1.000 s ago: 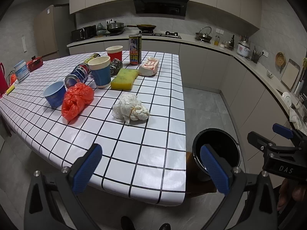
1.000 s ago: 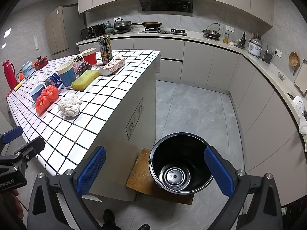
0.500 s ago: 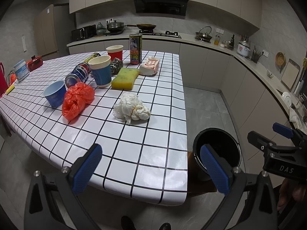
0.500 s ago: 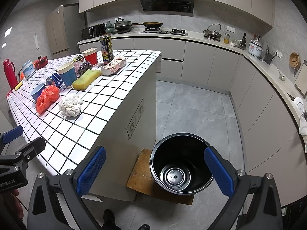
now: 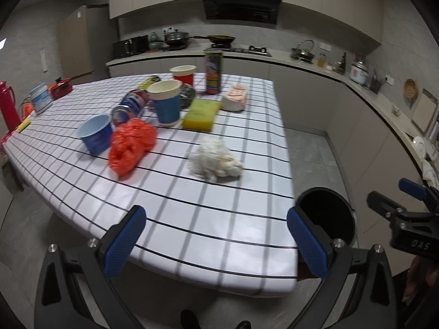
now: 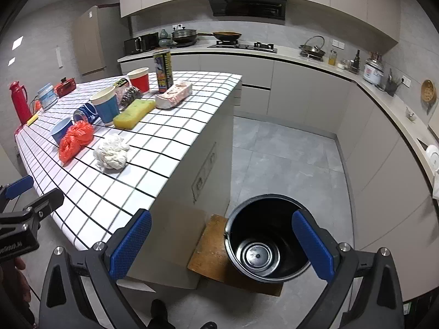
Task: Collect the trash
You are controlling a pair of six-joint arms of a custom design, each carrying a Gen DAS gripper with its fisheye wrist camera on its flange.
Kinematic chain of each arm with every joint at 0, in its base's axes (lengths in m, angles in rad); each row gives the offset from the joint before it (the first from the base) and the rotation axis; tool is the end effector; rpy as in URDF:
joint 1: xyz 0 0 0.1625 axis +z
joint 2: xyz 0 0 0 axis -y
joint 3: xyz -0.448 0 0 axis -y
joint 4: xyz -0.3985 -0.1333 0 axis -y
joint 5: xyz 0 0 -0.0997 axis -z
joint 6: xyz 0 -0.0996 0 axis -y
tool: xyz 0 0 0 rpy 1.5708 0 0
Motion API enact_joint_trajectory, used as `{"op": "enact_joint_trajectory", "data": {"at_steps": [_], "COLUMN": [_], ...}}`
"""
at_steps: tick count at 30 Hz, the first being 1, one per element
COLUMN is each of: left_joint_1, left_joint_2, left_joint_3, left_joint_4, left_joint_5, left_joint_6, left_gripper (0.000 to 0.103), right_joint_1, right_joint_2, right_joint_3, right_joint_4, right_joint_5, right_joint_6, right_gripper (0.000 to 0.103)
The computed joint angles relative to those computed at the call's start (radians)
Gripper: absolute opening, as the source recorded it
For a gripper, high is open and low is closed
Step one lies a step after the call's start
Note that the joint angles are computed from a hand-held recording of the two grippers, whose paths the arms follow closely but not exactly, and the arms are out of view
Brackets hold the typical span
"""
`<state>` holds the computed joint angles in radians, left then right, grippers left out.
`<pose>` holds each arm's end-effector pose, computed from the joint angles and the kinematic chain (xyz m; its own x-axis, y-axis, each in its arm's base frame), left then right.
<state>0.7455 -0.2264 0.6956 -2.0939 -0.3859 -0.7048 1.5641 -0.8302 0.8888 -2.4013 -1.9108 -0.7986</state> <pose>-0.5035 -0.7719 0.0508 -0.6978 -0.2540 -0.6698 0.3697 0.6732 -0.6404 0.0945 -0.8377 0.4721 -0.6601 -0.3466 0.6664 -0.6709 0.6711 -0.3155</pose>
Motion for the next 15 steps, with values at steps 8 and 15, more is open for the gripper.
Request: {"op": "enact_joint_trajectory", "data": {"at_steps": [8,15], "left_joint_1": [0.024,0.05], "left_joint_2": [-0.099,-0.153], "left_joint_3": [0.174,0.279], "left_joint_4": [-0.088,-0.337], "left_joint_5": [0.087,0.135], "left_joint_6": [-0.028,0.092], "left_gripper": [0.103,0.103], "right_joint_1": [0.024,0.041], "right_joint_2": [0.042,0.079], "right_joint_3": [-0.029,-0.049], "right_joint_4": [0.018,0.033], "right_joint_5": [0.009,0.014], "right_joint_6": [-0.001,0.013], "right_gripper": [0.103,0.103]}}
